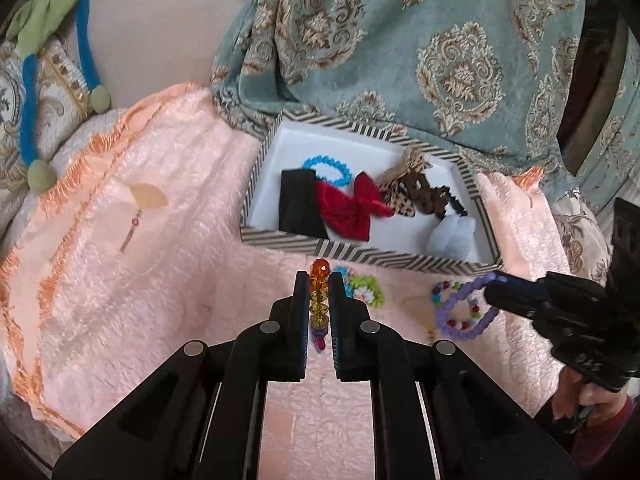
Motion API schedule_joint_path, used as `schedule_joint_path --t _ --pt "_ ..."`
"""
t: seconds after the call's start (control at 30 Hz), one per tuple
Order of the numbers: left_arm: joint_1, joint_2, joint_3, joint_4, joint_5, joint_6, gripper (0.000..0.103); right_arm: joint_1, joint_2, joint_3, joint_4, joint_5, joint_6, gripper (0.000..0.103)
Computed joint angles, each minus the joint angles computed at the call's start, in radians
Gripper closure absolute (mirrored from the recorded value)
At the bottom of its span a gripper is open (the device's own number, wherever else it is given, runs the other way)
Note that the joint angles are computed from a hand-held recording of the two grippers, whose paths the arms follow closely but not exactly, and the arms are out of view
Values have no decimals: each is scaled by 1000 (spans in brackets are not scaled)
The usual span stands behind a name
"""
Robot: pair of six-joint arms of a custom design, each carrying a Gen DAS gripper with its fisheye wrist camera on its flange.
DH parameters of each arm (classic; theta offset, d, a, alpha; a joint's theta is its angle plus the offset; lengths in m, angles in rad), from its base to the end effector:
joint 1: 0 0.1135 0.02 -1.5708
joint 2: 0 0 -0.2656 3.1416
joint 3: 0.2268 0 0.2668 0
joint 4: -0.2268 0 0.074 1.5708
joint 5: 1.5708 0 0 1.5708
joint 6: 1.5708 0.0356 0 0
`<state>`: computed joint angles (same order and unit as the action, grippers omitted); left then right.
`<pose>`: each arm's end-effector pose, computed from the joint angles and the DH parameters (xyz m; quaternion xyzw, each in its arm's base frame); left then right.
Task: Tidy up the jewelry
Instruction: 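Carry both bracelets into the striped box while opening both tools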
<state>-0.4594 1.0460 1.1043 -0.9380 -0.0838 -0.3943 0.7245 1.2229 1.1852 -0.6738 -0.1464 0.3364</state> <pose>0.1920 -0.0917 0.3340 0.0164 0.9400 -0.1042 0.3244 0.2019 0.1856 0.3420 -0.2047 0.8838 0.2675 0.3247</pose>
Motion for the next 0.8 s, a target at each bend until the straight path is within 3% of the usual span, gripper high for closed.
schedule_joint_path --t 0.37,0.8 --pt "-65 101 148 -26 -127 43 95 -24 4 167 -130 92 -19 95" --pt "-53 296 289 26 -198 138 95 -111 92 182 -79 66 -23 95"
